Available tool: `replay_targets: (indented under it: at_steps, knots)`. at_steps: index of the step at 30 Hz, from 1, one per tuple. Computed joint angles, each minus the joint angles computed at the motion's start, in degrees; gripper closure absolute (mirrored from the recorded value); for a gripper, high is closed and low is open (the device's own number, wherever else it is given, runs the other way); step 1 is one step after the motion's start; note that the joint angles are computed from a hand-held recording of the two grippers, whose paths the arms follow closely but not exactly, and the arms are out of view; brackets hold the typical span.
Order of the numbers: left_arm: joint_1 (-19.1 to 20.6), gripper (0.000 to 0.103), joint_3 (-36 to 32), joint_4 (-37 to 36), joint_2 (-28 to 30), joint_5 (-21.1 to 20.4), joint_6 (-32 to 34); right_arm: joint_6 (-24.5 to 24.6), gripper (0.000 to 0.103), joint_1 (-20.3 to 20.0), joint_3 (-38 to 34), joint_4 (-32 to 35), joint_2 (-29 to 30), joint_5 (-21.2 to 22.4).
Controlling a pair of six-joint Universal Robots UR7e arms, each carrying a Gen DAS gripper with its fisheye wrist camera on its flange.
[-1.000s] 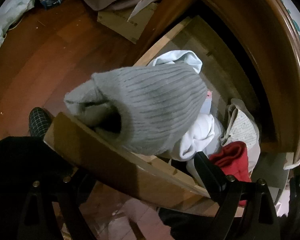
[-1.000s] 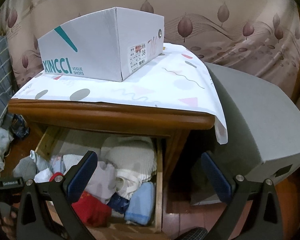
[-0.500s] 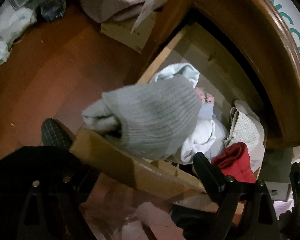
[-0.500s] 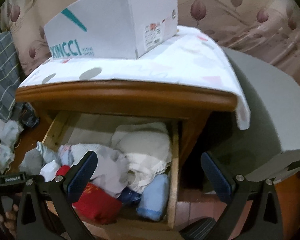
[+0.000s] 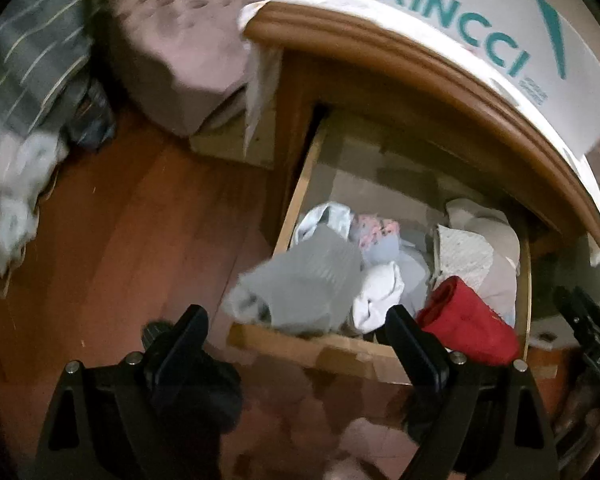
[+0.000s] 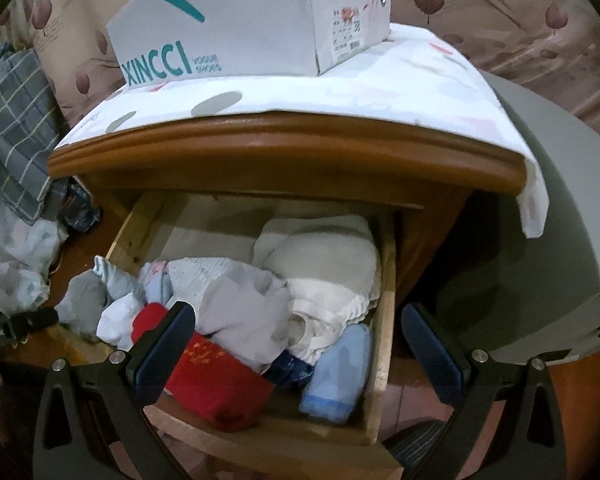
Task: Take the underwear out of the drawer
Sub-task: 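Lower both grippers over the clothes inside the open drawer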
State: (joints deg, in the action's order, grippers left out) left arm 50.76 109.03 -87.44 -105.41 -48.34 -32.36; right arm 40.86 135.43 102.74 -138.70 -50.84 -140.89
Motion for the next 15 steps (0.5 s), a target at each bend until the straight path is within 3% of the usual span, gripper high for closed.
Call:
replay_targets:
  at_steps: [6,10,15]
  knots:
    - [3.64,0.010,-5.09,0.32,4.85,-4.04,12.85,0.40,0.001,-0.13,-0.60,1.76,0.18,4.55]
    - [5.90,0.010,-7.21,0.37,7.71,-7.39,16.71,2.29,0.001,-0.21,-2.48,4.75,0.84,6.74]
    - [6.77,0.010,-7.65,0.17,9.87,-7.60,16.95,4.53,0.001,-1.07,-5.80,9.66,2.22,11.65]
